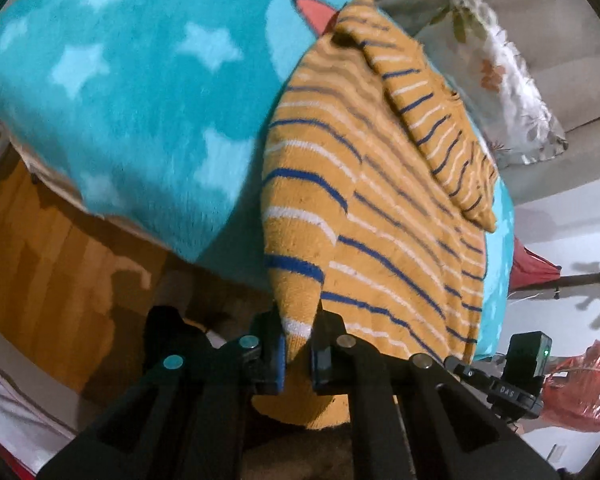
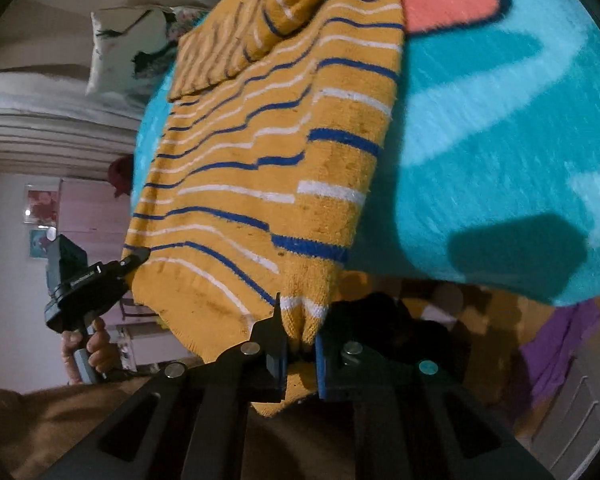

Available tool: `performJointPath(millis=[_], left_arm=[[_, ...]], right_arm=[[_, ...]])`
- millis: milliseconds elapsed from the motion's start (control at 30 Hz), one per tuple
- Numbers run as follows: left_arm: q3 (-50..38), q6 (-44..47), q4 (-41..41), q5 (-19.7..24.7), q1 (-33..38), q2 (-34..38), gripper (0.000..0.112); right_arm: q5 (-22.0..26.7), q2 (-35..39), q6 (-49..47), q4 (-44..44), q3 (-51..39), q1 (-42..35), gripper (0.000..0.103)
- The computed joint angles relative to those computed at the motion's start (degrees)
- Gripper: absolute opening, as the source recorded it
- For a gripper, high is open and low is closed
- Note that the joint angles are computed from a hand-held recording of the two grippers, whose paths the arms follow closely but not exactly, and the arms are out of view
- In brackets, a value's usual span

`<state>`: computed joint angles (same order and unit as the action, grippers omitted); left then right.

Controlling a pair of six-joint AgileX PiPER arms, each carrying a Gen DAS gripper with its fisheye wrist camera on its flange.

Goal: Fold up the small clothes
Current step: 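Grasp the hem with both grippers and lift it toward the collar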

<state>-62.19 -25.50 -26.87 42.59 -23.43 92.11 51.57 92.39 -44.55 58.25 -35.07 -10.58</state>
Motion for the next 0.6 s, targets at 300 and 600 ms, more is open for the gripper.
performJointPath(millis=[300,600], left_arm=[[-1.66,2.19,-1.75,-0.41,1.61,2.43,0.008],[-4.94,-0.26,-0.73,0.85,1.94,2.13,0.008]], right_arm=[[-2.29,2.68,-1.53,2.49,-0.33,1.08,0.013],[-0.25,-1.46,-2.13,0.7,-1.61,-1.35,0.012]])
